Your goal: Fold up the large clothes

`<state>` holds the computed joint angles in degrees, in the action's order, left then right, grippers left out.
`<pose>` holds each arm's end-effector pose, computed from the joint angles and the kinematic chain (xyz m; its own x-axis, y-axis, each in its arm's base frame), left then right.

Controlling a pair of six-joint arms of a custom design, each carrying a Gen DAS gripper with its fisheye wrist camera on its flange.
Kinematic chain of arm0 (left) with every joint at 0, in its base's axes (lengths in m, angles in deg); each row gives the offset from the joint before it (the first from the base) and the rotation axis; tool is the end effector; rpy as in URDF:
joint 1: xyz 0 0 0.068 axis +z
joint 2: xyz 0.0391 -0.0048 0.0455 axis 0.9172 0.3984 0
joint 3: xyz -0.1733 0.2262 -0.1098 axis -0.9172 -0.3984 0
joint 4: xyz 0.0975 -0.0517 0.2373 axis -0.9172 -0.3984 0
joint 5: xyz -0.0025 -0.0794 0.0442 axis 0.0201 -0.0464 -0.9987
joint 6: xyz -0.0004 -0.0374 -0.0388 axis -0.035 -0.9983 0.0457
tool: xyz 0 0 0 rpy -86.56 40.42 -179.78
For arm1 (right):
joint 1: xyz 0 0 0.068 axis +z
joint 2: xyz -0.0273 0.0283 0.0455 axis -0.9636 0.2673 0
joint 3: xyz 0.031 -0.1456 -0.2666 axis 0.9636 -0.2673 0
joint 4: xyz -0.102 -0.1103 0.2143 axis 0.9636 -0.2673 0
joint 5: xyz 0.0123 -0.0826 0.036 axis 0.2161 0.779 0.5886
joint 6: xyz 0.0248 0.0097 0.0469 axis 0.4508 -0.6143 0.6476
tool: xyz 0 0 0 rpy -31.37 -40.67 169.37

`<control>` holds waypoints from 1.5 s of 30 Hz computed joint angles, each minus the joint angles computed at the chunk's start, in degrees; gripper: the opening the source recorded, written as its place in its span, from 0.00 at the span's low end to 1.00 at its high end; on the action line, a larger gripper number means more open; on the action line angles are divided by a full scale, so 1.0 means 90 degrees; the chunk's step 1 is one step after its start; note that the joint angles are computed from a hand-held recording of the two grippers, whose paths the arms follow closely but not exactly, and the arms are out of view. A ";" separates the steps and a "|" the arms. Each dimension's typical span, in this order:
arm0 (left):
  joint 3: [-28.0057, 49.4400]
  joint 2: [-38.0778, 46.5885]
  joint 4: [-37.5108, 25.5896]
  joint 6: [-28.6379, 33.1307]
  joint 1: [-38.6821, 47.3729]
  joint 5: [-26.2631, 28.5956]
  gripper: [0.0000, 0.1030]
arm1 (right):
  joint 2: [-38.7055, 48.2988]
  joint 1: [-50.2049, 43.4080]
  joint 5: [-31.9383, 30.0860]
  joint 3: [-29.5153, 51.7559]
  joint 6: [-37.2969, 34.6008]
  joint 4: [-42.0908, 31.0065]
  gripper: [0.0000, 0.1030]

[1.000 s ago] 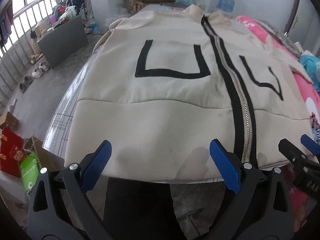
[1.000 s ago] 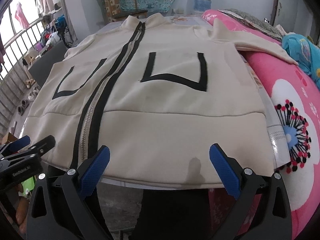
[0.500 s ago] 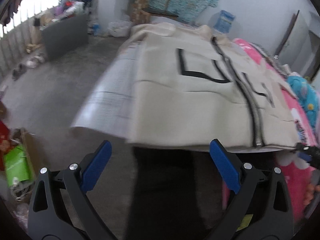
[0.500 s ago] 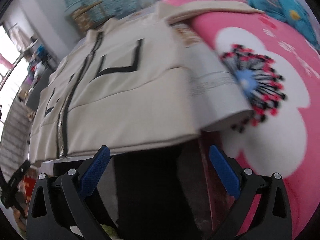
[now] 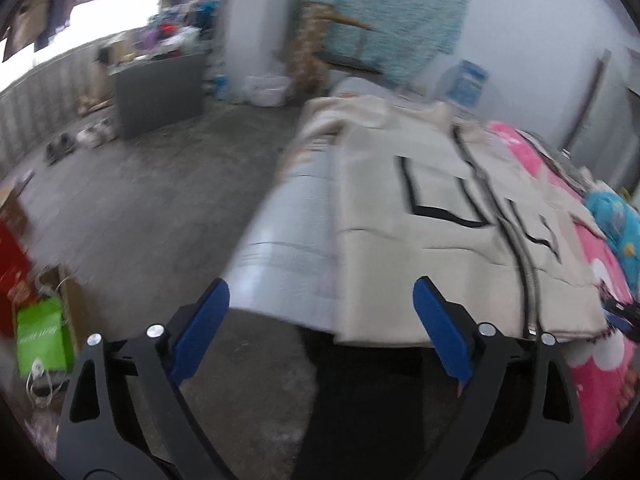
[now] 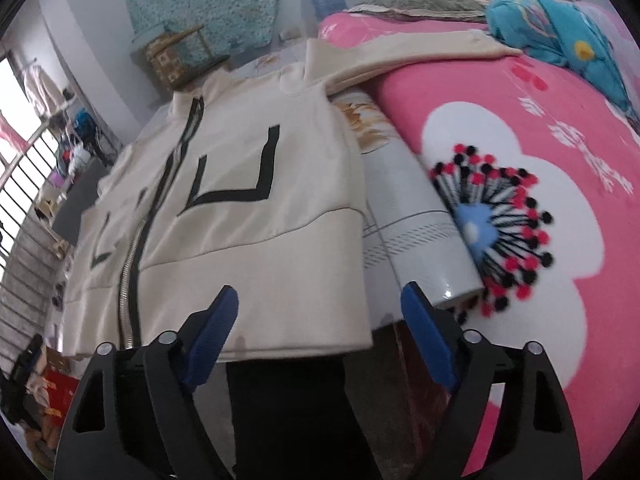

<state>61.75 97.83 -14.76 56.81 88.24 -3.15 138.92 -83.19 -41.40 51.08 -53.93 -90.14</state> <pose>0.2186 0.0726 0.4640 -0.6971 -0.1730 -0.6958 -0.0330 0.9772 -0.2099 0.2188 -0.0306 0.4565 -0.7161 0.3994 -0.5724 0.3210 0.9167 0.2381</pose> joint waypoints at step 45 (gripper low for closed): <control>0.1343 0.0322 -0.1271 0.0935 -0.0803 -0.1444 0.46 | -0.0458 -0.0029 0.0591 0.0858 -0.1202 -0.1107 0.53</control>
